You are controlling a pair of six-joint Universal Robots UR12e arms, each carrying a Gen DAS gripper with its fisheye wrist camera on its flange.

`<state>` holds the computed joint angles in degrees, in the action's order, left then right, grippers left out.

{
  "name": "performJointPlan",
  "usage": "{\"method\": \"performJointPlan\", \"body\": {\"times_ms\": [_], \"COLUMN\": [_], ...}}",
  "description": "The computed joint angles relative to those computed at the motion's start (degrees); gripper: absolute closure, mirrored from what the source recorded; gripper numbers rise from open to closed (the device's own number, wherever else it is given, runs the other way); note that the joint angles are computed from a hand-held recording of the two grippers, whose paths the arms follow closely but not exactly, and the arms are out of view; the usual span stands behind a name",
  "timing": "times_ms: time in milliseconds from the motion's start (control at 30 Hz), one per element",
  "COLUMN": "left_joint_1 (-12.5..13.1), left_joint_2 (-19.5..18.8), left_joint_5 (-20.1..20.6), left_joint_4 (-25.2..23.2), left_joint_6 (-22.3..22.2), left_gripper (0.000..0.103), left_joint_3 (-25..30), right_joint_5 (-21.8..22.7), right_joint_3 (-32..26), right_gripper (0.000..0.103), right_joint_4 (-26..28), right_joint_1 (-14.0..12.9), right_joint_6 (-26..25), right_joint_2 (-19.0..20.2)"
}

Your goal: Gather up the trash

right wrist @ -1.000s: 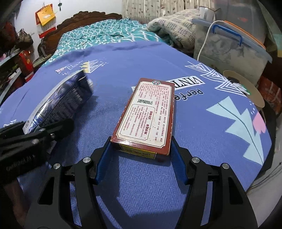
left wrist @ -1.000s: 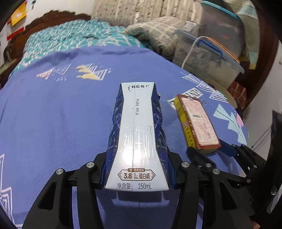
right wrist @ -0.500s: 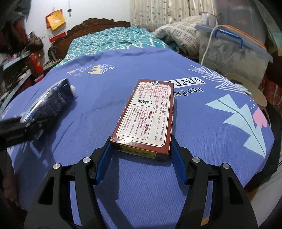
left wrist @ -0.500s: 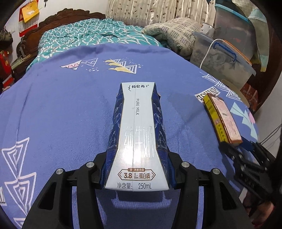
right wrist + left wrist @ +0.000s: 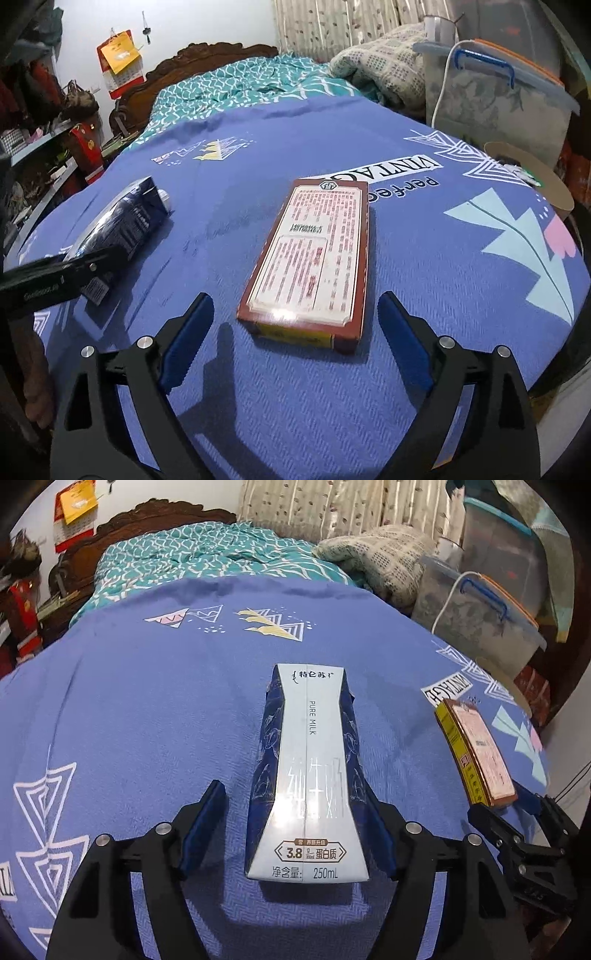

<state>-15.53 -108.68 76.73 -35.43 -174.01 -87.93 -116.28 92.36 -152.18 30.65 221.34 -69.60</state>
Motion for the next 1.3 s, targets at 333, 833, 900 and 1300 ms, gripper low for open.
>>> {"method": "performJointPlan", "body": {"times_ms": [333, 833, 900, 1300], "left_joint_1": [-0.27, 0.03, -0.06, -0.01], "left_joint_2": [-0.06, -0.53, -0.56, -0.47], "left_joint_5": [0.72, -0.64, -0.37, -0.62], "left_joint_4": [1.43, -0.77, -0.79, -1.17], "left_joint_6": [-0.25, -0.51, -0.42, -0.82], "left_gripper": [0.035, 0.035, 0.035, 0.029], "left_joint_3": [-0.16, 0.71, 0.73, 0.71], "right_joint_5": [-1.19, -4.63, -5.05, -3.88], "right_joint_3": [-1.14, 0.96, 1.16, 2.65], "right_gripper": [0.028, 0.035, 0.026, 0.015], "right_joint_4": [0.99, -0.96, -0.20, 0.72], "right_joint_1": [-0.31, 2.54, 2.78, 2.20], "right_joint_6": [-0.49, -2.17, -1.74, 2.66], "right_joint_2": [0.67, -0.14, -0.36, -1.84]}}
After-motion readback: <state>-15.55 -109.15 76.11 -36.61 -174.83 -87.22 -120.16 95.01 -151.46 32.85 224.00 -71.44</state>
